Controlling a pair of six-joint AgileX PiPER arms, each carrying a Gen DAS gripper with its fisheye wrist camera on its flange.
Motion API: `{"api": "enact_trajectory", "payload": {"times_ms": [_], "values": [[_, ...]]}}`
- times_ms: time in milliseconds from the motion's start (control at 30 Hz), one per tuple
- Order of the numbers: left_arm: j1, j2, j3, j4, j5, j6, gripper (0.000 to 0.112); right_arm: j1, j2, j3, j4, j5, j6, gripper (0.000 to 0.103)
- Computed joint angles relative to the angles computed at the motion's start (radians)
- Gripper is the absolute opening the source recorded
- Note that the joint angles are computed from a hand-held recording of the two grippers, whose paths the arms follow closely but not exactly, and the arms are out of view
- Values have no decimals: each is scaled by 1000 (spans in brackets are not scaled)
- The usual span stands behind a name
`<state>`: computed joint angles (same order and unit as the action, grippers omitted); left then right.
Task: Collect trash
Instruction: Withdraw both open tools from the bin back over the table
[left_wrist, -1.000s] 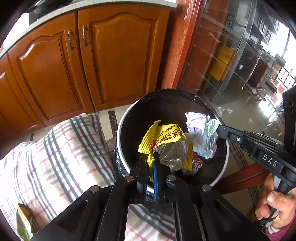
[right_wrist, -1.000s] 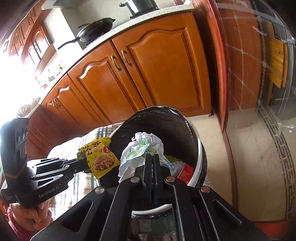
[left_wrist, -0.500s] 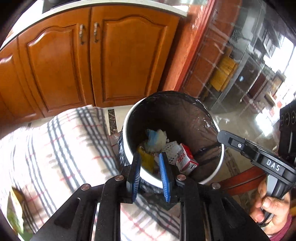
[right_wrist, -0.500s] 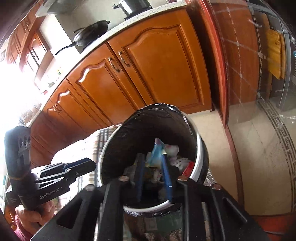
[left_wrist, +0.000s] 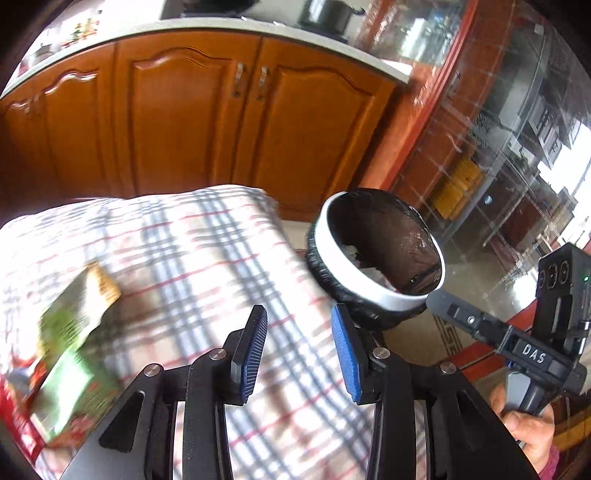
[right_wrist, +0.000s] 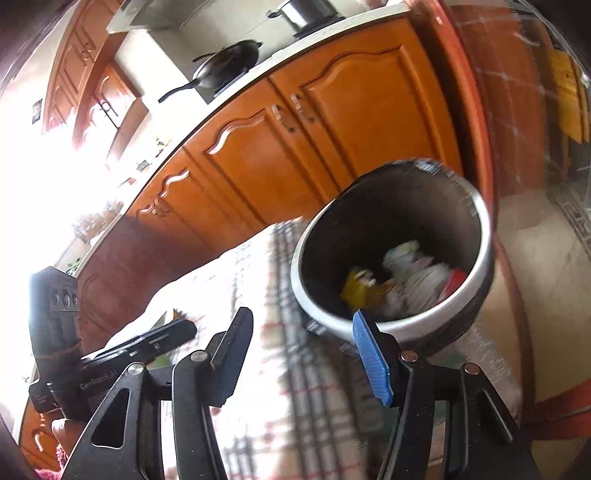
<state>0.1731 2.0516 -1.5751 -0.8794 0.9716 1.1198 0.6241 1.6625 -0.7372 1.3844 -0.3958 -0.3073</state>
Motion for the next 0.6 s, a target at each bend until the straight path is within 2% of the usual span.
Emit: {"api": "enact_trajectory", "payload": {"times_ms": [333, 600], "values": [[262, -103, 154, -50, 70, 167, 36, 145, 142, -144, 1, 0, 55, 61], [448, -115, 132, -35, 168, 187, 36, 192, 252, -318, 115, 53, -101, 61]]}}
